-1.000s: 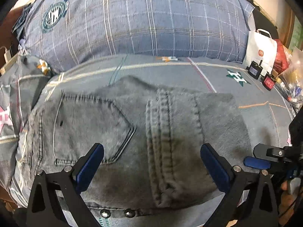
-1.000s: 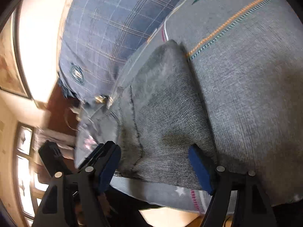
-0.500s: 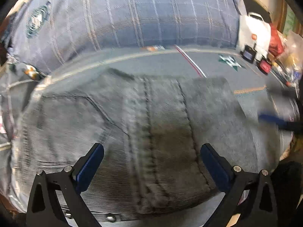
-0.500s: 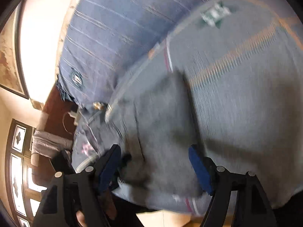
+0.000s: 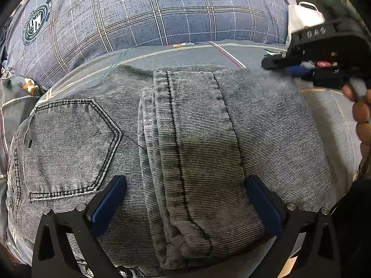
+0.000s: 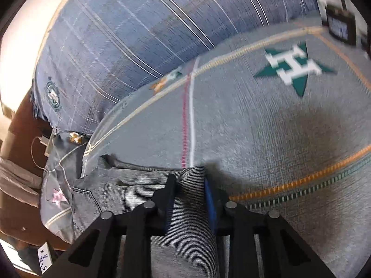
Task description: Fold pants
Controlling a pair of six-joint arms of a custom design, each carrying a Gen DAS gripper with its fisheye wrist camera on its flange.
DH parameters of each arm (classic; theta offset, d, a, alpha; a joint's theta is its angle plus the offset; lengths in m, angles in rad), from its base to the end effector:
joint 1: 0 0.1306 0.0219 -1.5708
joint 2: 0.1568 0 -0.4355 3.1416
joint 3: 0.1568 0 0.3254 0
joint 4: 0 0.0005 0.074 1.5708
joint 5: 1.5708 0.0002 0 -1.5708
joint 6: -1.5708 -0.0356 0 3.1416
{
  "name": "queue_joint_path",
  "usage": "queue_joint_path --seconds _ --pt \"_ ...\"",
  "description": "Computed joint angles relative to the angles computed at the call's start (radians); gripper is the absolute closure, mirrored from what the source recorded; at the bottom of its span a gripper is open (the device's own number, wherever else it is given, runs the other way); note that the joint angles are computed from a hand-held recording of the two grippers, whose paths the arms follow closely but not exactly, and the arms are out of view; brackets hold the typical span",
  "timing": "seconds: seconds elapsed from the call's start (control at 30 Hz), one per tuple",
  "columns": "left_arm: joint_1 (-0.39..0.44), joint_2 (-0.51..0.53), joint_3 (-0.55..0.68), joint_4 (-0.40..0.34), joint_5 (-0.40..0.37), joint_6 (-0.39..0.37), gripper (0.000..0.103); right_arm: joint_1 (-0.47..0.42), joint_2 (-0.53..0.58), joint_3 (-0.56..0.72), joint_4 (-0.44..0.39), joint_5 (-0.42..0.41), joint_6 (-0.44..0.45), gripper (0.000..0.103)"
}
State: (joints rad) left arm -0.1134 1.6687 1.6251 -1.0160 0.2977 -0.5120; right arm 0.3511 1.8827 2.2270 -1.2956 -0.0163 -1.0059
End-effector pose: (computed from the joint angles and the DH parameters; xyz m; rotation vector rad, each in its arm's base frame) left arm 0.5049 -0.0685 0.4435 0.8878 2.4181 -0.2452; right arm 0.5525 0.2024 0.5396 0.8351 2.4800 0.5422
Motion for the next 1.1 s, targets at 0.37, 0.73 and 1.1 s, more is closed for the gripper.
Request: queue_joint_path --seconds 0.37,0.73,1.1 --pt "0.007 0.017 0.074 -0.095 0.004 0.006 0.000 0.043 -0.004 0.090 -0.110 0.146 0.072 0.055" --pt "0.032 0.004 0.033 -0.066 -0.003 0.003 0.000 0.154 -0.319 -0.548 0.384 -0.116 -0.315 0.039" --pt "0.041 -0.019 0.013 -0.050 0.005 0.000 0.000 0.180 -0.329 -0.555 0.387 -0.088 -0.326 0.041"
